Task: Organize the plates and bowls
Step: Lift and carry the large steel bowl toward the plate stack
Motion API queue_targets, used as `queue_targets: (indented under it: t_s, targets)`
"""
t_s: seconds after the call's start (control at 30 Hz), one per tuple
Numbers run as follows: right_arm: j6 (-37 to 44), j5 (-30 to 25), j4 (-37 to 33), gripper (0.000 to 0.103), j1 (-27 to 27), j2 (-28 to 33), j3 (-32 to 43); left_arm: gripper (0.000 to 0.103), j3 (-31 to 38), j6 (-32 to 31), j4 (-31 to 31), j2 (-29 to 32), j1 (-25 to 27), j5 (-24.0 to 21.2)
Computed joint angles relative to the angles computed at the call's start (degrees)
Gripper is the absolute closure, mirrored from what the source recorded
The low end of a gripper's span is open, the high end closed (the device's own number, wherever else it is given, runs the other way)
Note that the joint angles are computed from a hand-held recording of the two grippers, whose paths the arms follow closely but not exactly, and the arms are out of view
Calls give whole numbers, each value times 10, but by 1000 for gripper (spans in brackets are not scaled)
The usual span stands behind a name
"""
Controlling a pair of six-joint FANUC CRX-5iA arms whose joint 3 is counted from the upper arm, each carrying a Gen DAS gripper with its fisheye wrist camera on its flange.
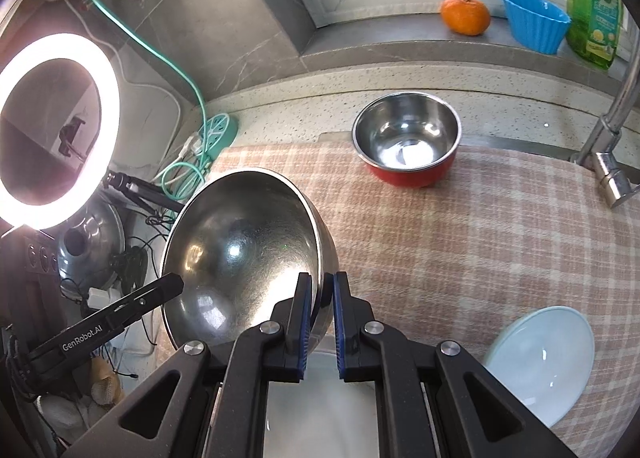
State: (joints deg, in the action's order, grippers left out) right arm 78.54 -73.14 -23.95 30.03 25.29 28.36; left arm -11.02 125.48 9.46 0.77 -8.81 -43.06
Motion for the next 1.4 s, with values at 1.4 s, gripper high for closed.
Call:
queue_targets:
  t_s: [1.4]
  targets:
    - [17, -41, -42, 93, 84, 34, 10, 92, -165, 50, -5, -129, 72, -18]
